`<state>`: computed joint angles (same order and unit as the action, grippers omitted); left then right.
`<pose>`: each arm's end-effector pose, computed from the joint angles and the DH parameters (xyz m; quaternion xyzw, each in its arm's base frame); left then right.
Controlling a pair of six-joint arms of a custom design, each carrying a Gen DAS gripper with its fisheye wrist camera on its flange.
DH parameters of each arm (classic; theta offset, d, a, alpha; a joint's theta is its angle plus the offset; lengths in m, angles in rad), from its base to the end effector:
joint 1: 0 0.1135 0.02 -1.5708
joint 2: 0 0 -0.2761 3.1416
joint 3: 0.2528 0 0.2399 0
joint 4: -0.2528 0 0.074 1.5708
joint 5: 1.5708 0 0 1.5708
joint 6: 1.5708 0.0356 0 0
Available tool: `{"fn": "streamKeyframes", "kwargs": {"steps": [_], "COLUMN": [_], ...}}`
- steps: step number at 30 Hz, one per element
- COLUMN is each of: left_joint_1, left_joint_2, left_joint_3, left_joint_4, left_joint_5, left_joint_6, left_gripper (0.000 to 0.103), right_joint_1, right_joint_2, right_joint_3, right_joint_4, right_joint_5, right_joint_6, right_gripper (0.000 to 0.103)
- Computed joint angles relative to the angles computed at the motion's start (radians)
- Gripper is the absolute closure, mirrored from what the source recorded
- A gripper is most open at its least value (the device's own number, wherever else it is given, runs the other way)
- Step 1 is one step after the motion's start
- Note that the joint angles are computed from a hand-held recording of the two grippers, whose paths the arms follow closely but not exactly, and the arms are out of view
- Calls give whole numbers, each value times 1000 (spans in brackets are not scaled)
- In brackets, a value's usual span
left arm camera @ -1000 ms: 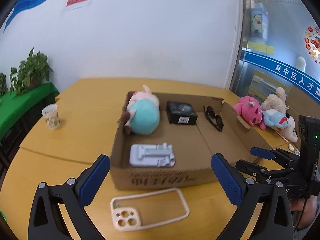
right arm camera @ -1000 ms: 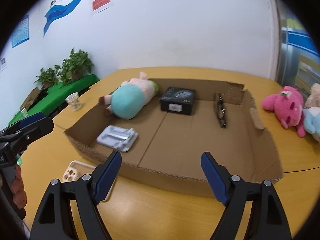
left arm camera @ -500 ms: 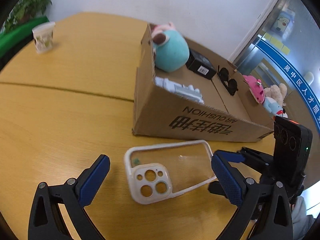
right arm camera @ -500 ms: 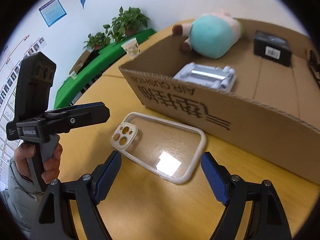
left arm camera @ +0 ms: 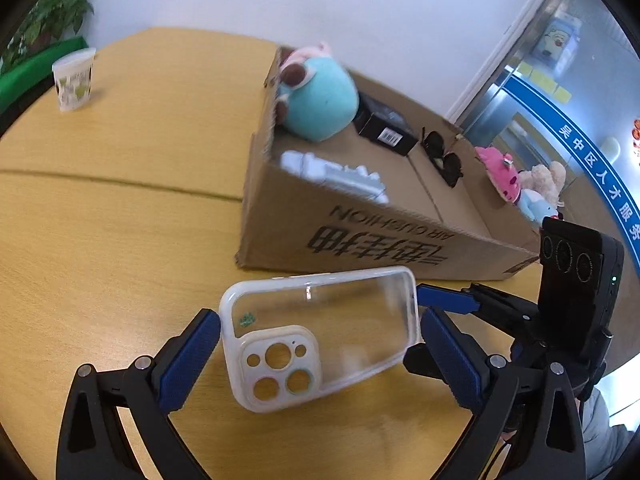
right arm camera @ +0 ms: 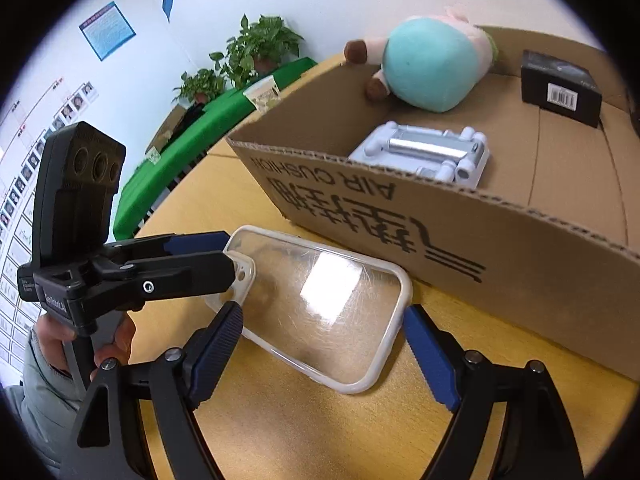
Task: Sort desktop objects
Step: 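Lower both tools onto the clear phone case rim and close on it, then lift the phone case with both tools and lower it into the box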
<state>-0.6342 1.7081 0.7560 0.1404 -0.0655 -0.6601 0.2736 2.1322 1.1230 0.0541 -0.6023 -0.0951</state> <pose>0.2565 -0.1858 0.1531 -0.0241 0.9281 -0.1990 0.3138 0.3808 0.1278 0.0982 -0.2552 0.8782 0.3073 0.2630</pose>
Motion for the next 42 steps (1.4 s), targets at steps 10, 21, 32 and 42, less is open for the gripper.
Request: {"fn": "streamKeyframes", "kwargs": {"steps": [10,21,32,42], "left_joint_1": [-170,-104,-186,-232], "left_joint_2": [-100,47,153,101], "left_joint_3": [38,40,159,207], "left_joint_4": [-33,-101,-233,-219], "left_joint_5": [-111,-47,-124,-122], "left_joint_6": [55,-140,-109,-58], "left_gripper": [1,25,91,95], "right_joint_1": [-175,-148,-116,-200], "right_joint_2": [-250,-158,-104,-256], "right_joint_3": [-333,-293,-299,-475], "right_joint_4": [229,175,205,288], "right_joint_5": [-154,121,298,247], "right_joint_6": [2,-39,-86,-81], "right_gripper": [19,26,94,95]}}
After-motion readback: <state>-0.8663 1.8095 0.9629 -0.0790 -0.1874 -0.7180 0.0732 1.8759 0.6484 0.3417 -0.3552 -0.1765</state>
